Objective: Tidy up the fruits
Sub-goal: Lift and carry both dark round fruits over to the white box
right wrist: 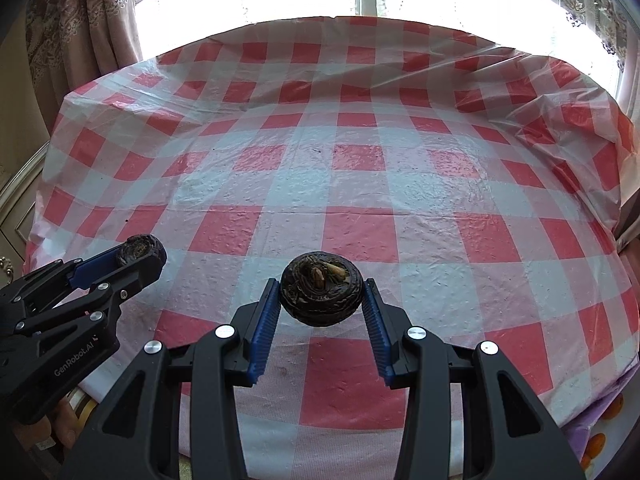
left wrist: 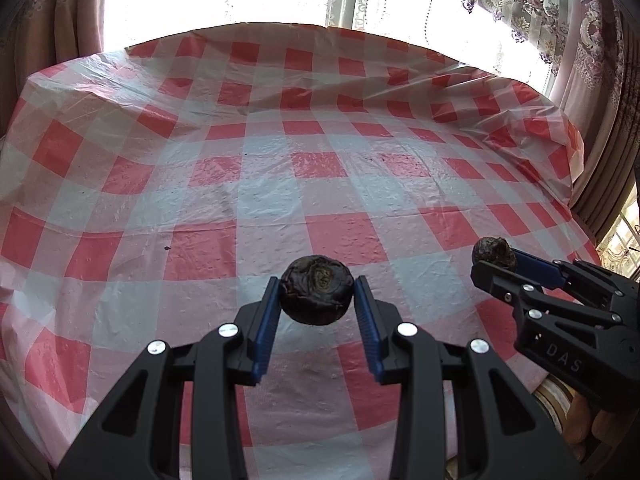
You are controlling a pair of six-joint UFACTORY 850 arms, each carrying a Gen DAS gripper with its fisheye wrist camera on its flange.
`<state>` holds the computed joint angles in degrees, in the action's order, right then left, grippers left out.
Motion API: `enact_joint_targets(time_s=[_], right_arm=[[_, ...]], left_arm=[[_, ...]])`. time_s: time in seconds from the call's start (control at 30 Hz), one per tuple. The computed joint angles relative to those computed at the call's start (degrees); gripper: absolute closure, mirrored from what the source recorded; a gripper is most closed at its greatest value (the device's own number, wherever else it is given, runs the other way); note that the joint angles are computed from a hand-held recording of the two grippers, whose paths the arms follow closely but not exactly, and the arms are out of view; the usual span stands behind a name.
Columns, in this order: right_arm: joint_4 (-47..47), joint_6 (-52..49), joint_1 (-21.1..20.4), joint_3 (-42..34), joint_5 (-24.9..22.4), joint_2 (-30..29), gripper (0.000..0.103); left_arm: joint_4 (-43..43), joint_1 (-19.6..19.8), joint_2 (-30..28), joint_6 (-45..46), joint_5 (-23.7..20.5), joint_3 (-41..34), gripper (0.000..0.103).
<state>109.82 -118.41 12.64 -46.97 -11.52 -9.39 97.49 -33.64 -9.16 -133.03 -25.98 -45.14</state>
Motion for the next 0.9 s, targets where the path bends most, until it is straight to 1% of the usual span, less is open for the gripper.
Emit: enact_joint_targets(time_s=[0.17, 0.37, 0.5, 0.7, 0.9], right_arm=[[-1.52, 1.88, -1.19, 1.24, -0.76, 1.65, 0.062], [-5.72, 6.16, -3.55, 2.93, -2.32, 4.09, 0.062], [-6.03, 6.13, -5.40, 4.24, -3.12, 5.90, 0.062], [-6.47, 5.70, -8.94, 6.49, -4.12, 8.68, 0.062], [-8.79, 7.13, -13.56, 8.21, -5.19, 11.11, 0.062]], left_arm=[[-0.22, -0.90, 0.40, 1.06, -0.93, -0.30, 0.066], [0.91, -1.80, 0.92, 0.84, -0.03, -0.80, 0.066], [1.08, -2.89, 0.77, 1.48, 0.40, -1.71, 0.066], [0.17, -5.28, -0.14, 4.19, 0.58, -3.72, 0.066], [-0.76, -7.80, -1.84, 7.48, 1.17, -6.37, 0.066]])
